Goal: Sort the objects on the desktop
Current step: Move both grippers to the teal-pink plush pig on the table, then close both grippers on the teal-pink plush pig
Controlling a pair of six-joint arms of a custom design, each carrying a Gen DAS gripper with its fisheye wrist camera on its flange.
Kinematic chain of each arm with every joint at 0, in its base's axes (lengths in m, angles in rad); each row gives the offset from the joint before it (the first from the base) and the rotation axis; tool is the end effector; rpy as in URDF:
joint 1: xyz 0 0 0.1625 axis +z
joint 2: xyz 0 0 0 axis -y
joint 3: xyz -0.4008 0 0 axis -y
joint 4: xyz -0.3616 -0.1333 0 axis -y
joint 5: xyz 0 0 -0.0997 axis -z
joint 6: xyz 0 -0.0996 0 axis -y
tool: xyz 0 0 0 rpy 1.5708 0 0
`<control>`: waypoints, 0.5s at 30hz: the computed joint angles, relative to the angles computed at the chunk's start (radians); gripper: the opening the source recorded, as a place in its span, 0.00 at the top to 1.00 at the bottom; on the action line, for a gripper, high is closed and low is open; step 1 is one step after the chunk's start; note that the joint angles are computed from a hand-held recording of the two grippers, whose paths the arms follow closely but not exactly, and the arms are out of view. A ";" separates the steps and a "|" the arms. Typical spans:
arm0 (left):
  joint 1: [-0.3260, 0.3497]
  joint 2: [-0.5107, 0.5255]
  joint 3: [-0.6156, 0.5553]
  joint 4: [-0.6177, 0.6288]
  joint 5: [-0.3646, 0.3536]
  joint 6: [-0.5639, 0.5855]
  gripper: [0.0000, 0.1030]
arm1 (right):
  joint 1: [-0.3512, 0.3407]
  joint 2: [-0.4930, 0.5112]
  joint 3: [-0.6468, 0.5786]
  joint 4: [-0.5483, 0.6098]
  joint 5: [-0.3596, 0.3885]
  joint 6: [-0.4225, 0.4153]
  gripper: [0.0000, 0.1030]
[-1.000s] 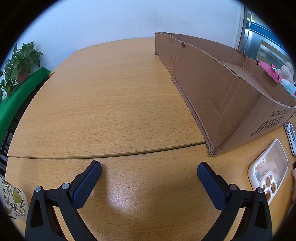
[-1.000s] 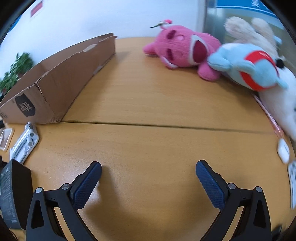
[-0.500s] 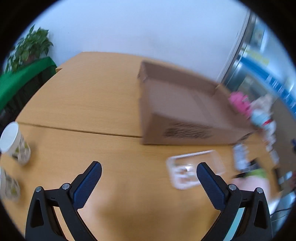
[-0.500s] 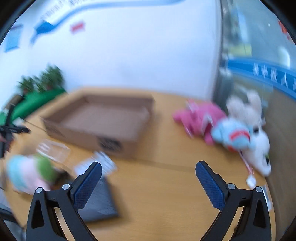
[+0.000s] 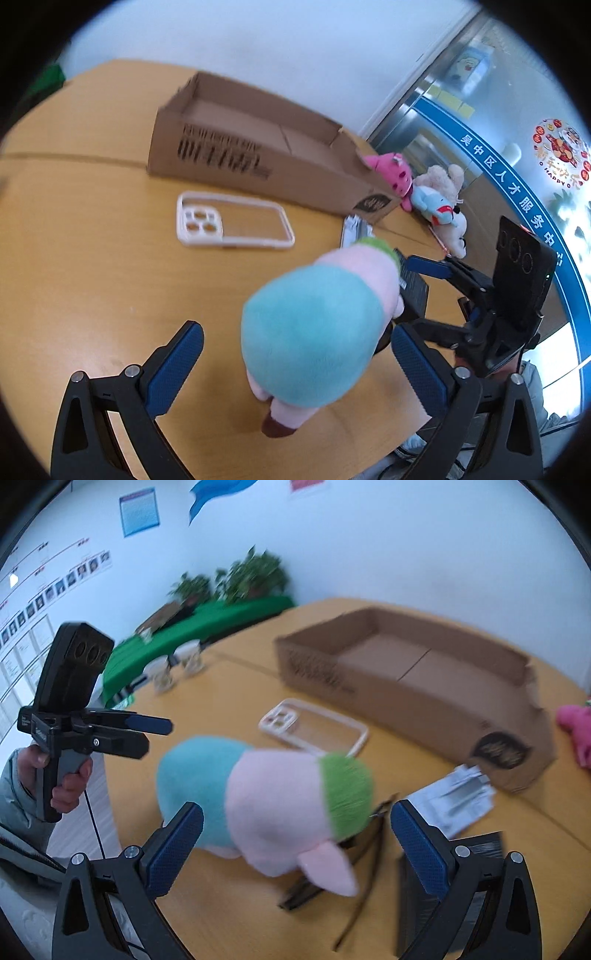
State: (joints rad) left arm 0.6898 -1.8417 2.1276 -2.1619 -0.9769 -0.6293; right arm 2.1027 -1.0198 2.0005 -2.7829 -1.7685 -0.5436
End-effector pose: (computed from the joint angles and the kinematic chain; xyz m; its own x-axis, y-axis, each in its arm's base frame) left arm -0.1571 -0.3746 0.3979 -0.9643 0.0731 -0.2546 0.2080 0.8040 -0.5571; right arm 0.3671 -0.3995 0.1313 -0.4875 -0.8263 0.2822 -0.8714 0.4808 -0.0974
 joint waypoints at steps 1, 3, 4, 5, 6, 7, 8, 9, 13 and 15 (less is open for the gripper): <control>0.007 -0.003 0.006 0.006 -0.004 -0.010 0.06 | -0.002 0.021 -0.003 0.014 0.005 0.000 0.00; 0.018 -0.014 0.015 0.013 -0.012 -0.026 0.06 | 0.000 0.045 -0.004 0.014 0.011 0.012 0.00; 0.020 -0.020 0.017 0.014 -0.017 -0.028 0.06 | 0.004 0.051 -0.001 0.012 0.026 0.015 0.00; 0.022 -0.027 0.019 0.016 -0.021 -0.028 0.06 | 0.006 0.045 -0.004 0.043 0.061 0.013 0.00; 0.022 -0.030 0.014 0.034 -0.012 -0.037 0.06 | 0.009 0.038 -0.007 0.076 0.098 0.001 0.00; 0.021 -0.034 0.010 0.057 0.002 -0.048 0.06 | 0.014 0.030 -0.005 0.102 0.139 -0.023 0.01; 0.031 -0.041 0.010 0.044 -0.017 -0.040 0.06 | 0.029 0.023 0.008 0.090 0.147 -0.049 0.01; 0.039 -0.051 0.012 0.039 -0.033 -0.038 0.06 | 0.041 0.020 0.019 0.060 0.127 -0.057 0.01; 0.046 -0.069 0.012 0.062 -0.062 -0.038 0.06 | 0.031 0.017 0.020 0.029 0.077 0.004 0.00; 0.047 -0.068 0.011 0.081 -0.074 -0.053 0.06 | 0.022 0.033 0.006 0.042 0.055 0.024 0.00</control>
